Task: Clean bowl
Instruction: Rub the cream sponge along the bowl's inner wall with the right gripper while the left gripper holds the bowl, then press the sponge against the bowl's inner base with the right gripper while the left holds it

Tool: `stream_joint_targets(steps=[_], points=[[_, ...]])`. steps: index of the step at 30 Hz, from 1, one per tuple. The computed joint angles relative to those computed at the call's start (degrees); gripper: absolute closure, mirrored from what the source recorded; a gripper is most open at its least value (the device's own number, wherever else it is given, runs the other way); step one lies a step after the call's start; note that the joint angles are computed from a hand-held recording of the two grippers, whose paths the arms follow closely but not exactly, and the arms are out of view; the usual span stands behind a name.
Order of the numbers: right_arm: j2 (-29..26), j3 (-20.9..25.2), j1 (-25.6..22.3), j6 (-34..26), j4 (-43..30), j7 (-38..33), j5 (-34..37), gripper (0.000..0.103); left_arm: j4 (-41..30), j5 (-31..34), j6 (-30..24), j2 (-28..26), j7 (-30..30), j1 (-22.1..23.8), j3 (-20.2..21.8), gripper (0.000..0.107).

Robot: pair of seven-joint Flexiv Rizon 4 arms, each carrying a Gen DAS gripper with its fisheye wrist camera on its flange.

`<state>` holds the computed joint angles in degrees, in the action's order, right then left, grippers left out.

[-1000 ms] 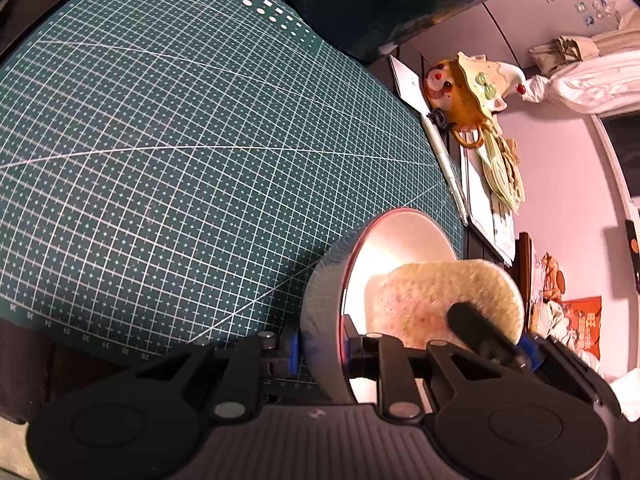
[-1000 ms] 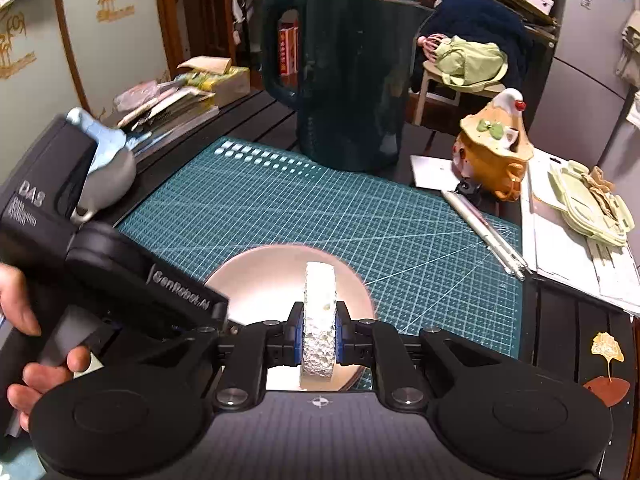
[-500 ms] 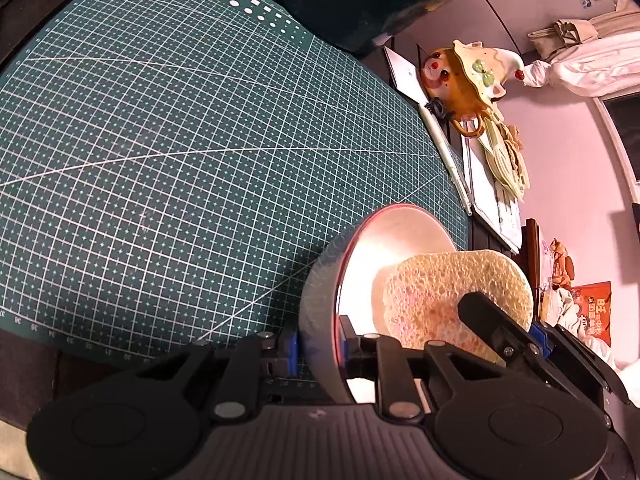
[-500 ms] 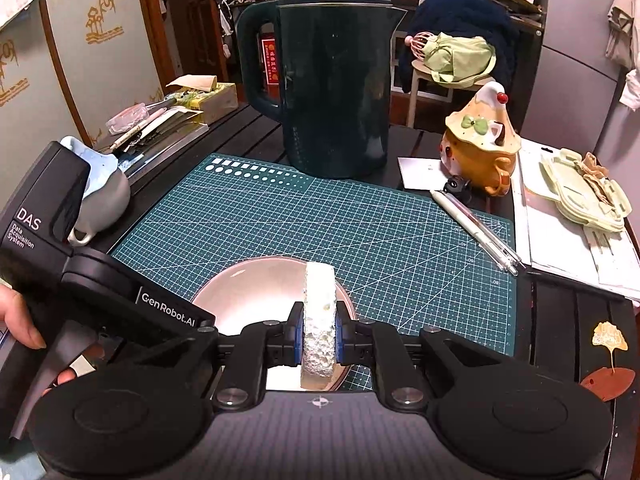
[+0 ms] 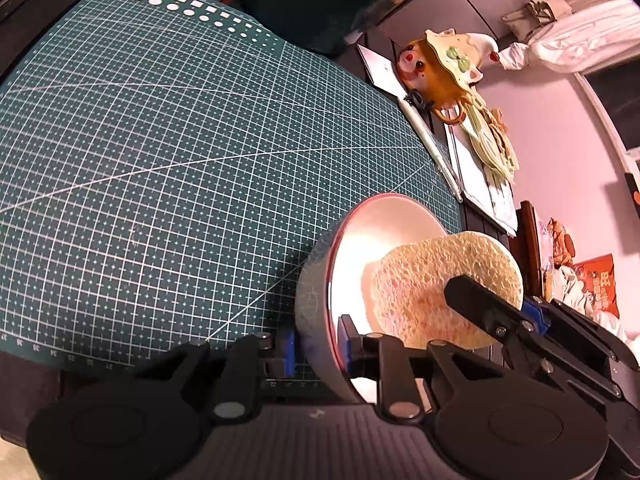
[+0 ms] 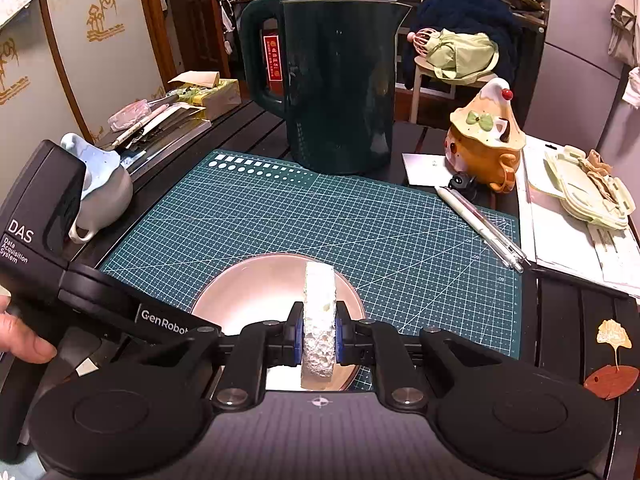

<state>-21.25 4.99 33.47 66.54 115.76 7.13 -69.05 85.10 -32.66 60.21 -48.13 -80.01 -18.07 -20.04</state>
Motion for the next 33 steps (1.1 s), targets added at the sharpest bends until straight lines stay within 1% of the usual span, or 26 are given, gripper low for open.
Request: stream_joint_targets(steps=[3,6,10,13,18,21,27,29,30,33], points=[[0.02,0.07,0.0,-0.23,0.07,-0.15,0.23,0.09,0.13,-1.56,0.36,-0.63,1.28,1.12,-1.63,0.085],[0.11,0.06,0.06,-0.31,0.06,0.02,0.08,0.09,0.27,-2.37,0.11,-0.63,0.99,1.27,-1.71,0.085],[0.21,-0.02,-0.08,-0.08,0.2,0.73,-0.36,0.09,-0.45,-0.83,-0.36,-0.5,1.06,0.2,-0.42,0.085],[0.3,-0.01,-0.37,0.66,0.34,1.2,-0.62,0.09,-4.23,2.45,-2.74,-1.7,-0.05,-2.04,1.96,0.085],[0.05,-0.12,0.06,0.13,-0.22,2.2,-2.35,0.09,-4.75,3.09,-2.41,-2.12,-0.88,-2.31,2.01,0.085],[-1.1,0.49,-0.05,0.82,-0.81,-0.06,-0.61,0.09,-5.47,4.27,-2.89,-2.24,-1.47,-2.88,2.68,0.085],[-1.87,0.79,2.2,-5.23,-1.9,-5.02,3.98,0.09,-6.39,6.86,-3.87,-2.08,-1.7,-3.73,3.86,0.085],[-0.75,0.23,3.13,-7.89,-1.53,-3.92,2.62,0.09,-6.71,7.37,-4.05,-2.18,-1.69,-3.89,4.04,0.085],[-0.12,0.11,2.96,-7.93,-1.13,-2.81,1.66,0.09,-6.34,7.39,-3.89,-2.0,-1.51,-3.73,3.91,0.085],[1.54,-0.4,1.0,-3.61,0.31,3.67,-3.17,0.09,-6.19,7.37,-3.79,-2.01,-1.29,-3.55,3.7,0.085]])
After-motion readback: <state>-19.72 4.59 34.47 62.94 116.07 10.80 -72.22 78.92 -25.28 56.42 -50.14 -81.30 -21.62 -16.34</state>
